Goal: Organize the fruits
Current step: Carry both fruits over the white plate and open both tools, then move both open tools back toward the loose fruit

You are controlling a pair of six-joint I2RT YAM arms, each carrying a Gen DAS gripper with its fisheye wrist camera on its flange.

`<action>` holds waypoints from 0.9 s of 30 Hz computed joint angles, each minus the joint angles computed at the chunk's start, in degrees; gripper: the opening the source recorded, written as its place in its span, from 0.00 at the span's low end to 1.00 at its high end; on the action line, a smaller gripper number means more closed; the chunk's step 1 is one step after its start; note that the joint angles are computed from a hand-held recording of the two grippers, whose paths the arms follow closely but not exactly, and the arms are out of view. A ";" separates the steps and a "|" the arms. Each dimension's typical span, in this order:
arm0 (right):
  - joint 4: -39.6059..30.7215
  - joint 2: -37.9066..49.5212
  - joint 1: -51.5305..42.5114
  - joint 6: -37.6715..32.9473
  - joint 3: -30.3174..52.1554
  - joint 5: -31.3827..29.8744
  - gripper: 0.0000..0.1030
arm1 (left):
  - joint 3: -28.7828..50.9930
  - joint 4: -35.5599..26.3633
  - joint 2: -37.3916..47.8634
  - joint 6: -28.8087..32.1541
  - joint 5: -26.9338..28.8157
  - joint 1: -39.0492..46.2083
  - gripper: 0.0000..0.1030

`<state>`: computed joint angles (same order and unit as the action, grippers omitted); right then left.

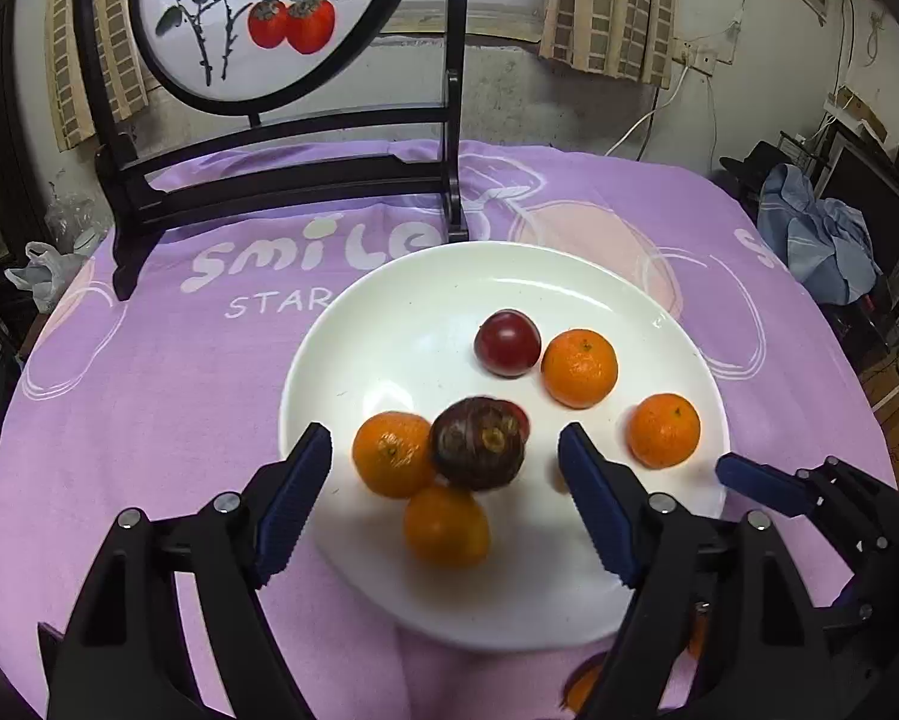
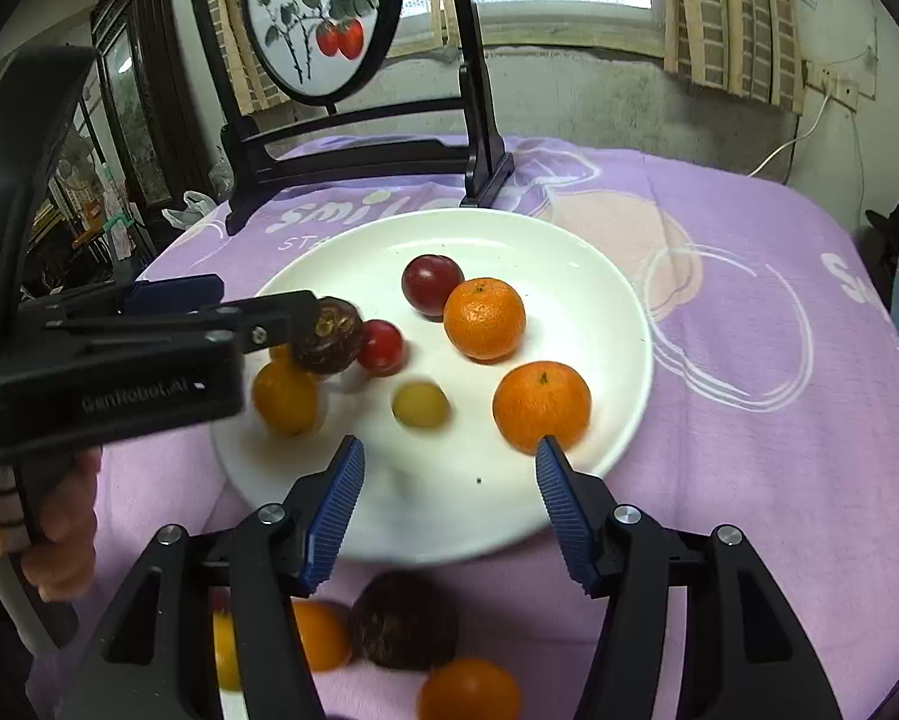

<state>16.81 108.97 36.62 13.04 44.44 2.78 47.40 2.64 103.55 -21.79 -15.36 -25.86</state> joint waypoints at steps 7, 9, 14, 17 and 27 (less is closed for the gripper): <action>1.04 -8.81 1.23 1.28 -9.59 -0.05 0.60 | -9.57 -1.09 -9.54 -4.71 -1.57 -1.65 0.85; 1.24 -11.24 2.03 1.66 -12.34 0.58 0.60 | -12.58 -1.65 -12.45 -6.00 -2.13 -2.97 0.86; 0.94 -18.09 5.95 3.47 -20.36 3.01 0.61 | -19.26 -3.45 -18.58 -10.46 -7.27 -8.85 0.90; -0.04 -21.39 9.81 5.44 -23.79 5.02 0.62 | -22.43 -4.60 -20.58 -14.36 -10.02 -13.39 0.90; 1.58 -16.78 23.32 14.78 -25.96 10.39 0.61 | -29.12 -1.08 -19.06 -23.09 -13.13 -19.67 0.90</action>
<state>18.40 92.19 59.93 27.82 18.47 13.17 18.29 1.56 84.49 -44.88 -28.48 -45.53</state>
